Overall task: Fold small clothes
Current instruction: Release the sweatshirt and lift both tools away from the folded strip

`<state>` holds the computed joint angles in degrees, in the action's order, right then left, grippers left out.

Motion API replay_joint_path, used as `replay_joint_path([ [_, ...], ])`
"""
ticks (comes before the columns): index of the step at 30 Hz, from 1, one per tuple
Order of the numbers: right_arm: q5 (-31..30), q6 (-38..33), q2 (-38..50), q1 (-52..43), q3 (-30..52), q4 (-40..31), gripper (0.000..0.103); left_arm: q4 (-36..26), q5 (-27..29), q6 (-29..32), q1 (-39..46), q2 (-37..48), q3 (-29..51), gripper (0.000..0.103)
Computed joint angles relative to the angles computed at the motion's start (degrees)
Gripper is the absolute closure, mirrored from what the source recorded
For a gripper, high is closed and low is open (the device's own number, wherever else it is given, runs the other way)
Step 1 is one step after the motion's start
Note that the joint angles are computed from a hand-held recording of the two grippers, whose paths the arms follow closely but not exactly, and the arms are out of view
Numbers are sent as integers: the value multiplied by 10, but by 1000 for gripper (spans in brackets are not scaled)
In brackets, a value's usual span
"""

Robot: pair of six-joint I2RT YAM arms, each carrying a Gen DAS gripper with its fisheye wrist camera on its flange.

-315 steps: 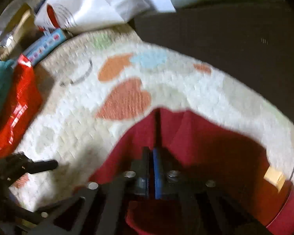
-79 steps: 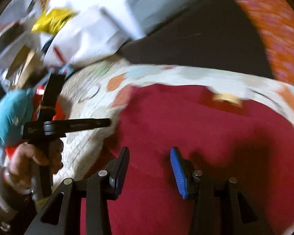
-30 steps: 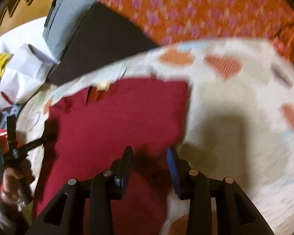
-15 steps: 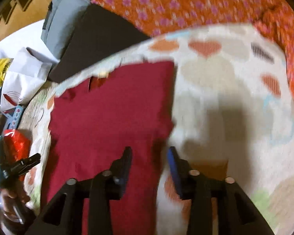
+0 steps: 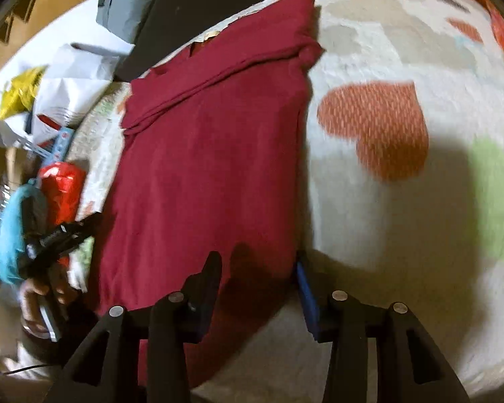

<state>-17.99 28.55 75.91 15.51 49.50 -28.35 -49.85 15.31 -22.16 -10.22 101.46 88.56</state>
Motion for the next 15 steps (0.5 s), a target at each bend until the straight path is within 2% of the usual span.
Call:
replay_joint_path([
  [2, -35, 15, -10, -2, -28, 38, 63, 5, 7, -2, -1, -15, -19, 36],
  [3, -55, 20, -9, -5, -31, 45, 73, 1, 3, 1, -5, -17, -19, 36],
  [5, -101, 21, -21, -9, -33, 53, 83, -6, 6, 10, -3, -20, -20, 36],
  [8, -104, 34, -86, -14, -56, 53, 84, -11, 43, 0, 15, -31, -32, 36],
  [11, -62, 41, -129, -19, -59, 25, 84, -11, 61, 0, 26, -52, -57, 36],
  [12, -35, 35, -128, -12, -47, 4, 84, -14, 60, 1, 26, -59, -64, 36],
  [13, 21, 26, -120, 8, -27, -37, 84, -16, 59, 4, 25, -66, -70, 36],
  [15, 61, 14, -109, 23, -9, -71, 80, -19, 57, 7, 24, -76, -79, 36],
])
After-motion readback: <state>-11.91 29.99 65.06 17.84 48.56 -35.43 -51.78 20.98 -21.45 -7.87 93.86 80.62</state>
